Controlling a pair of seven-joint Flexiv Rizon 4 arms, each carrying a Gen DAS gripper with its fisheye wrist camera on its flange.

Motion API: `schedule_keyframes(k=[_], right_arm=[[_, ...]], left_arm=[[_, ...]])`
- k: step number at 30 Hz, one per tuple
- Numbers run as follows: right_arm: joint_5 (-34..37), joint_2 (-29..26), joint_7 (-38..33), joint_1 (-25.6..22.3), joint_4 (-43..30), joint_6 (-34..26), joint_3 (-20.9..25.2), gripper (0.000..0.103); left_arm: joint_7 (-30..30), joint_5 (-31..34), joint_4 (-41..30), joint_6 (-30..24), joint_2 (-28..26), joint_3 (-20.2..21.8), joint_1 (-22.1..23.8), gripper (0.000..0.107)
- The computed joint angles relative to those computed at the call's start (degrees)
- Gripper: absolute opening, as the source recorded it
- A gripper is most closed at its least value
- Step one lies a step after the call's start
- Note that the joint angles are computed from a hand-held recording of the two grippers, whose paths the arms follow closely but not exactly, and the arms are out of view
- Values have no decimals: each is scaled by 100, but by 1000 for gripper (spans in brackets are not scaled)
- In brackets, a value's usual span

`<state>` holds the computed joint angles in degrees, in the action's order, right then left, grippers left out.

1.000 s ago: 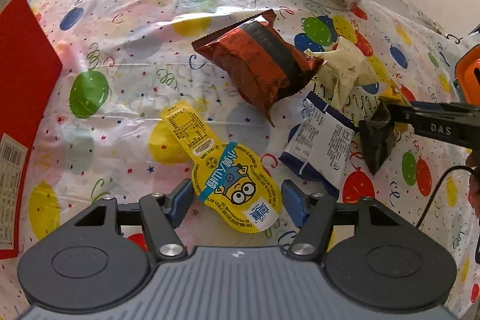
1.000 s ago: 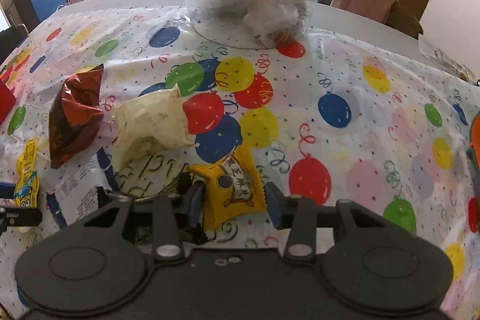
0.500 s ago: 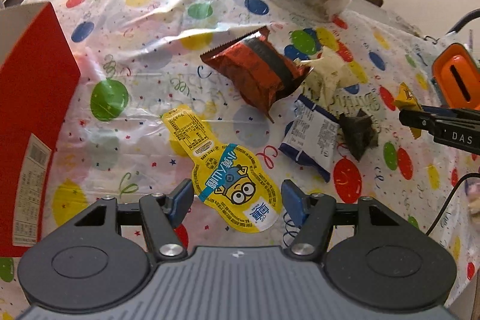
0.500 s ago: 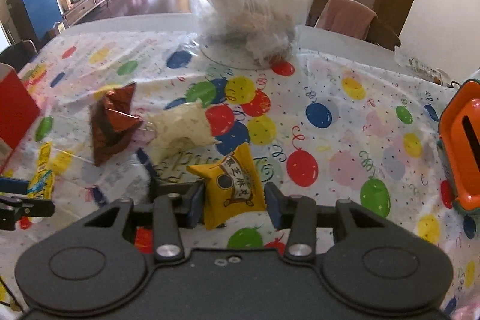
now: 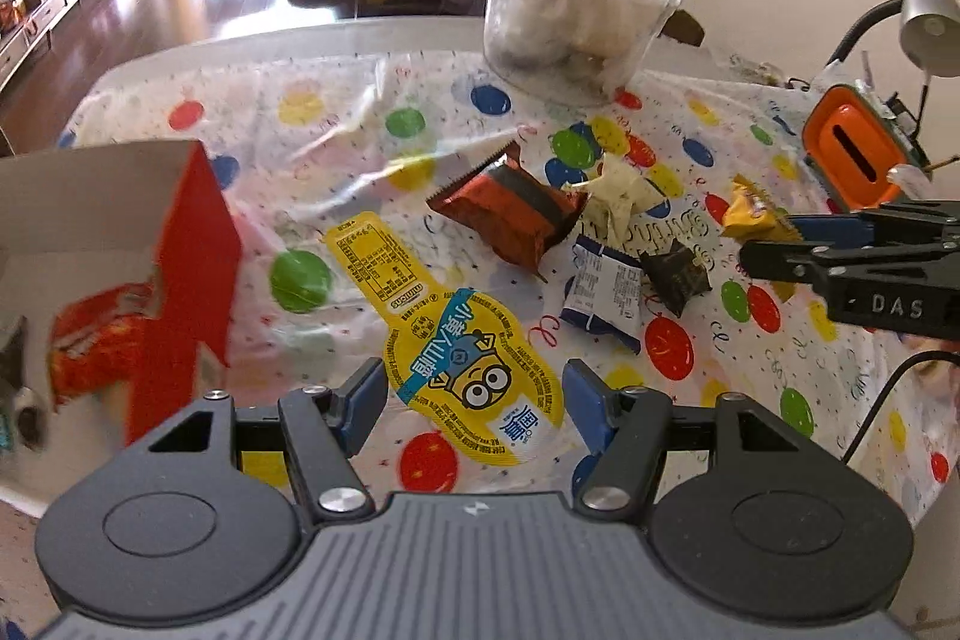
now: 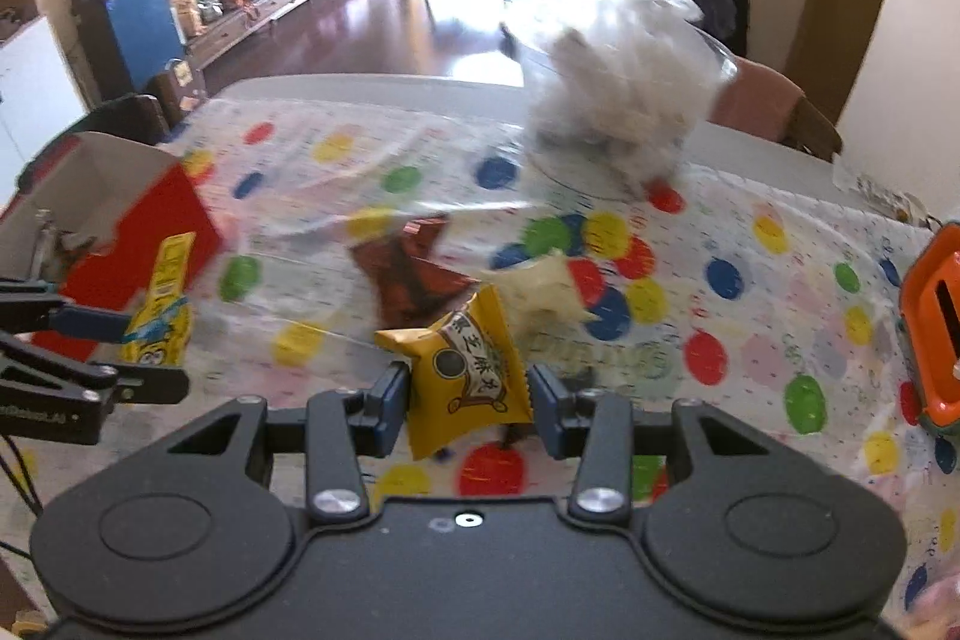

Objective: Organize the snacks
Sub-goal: 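Carry both yellow packets into the cardboard box and open both tools to drop them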

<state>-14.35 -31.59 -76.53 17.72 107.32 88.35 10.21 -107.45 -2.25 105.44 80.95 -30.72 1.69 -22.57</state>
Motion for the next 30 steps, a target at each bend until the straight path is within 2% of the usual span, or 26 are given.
schedule_keyframes(k=[7, 14, 20, 26, 30], right_arm=[[-86, 299, 289, 530, 264, 242, -139, 42], [-210, 377, 509, 873, 260, 279, -38, 42], [-347, 252, 606, 1156, 8, 226, 56, 42], [-565, -19, 717, 1615, -455, 104, -92, 42], [-647, -314, 756, 1761, -924, -130, -37, 43]], left_arm=[[330, 17, 646, 302, 622, -115, 337, 64], [736, -71, 1200, 540, 1115, -151, 648, 64], [969, -126, 1536, 689, 1383, -81, 910, 64], [1446, -422, 1856, 744, 1587, -206, 1446, 64], [1778, -658, 2003, 732, 1641, -249, 1769, 64]])
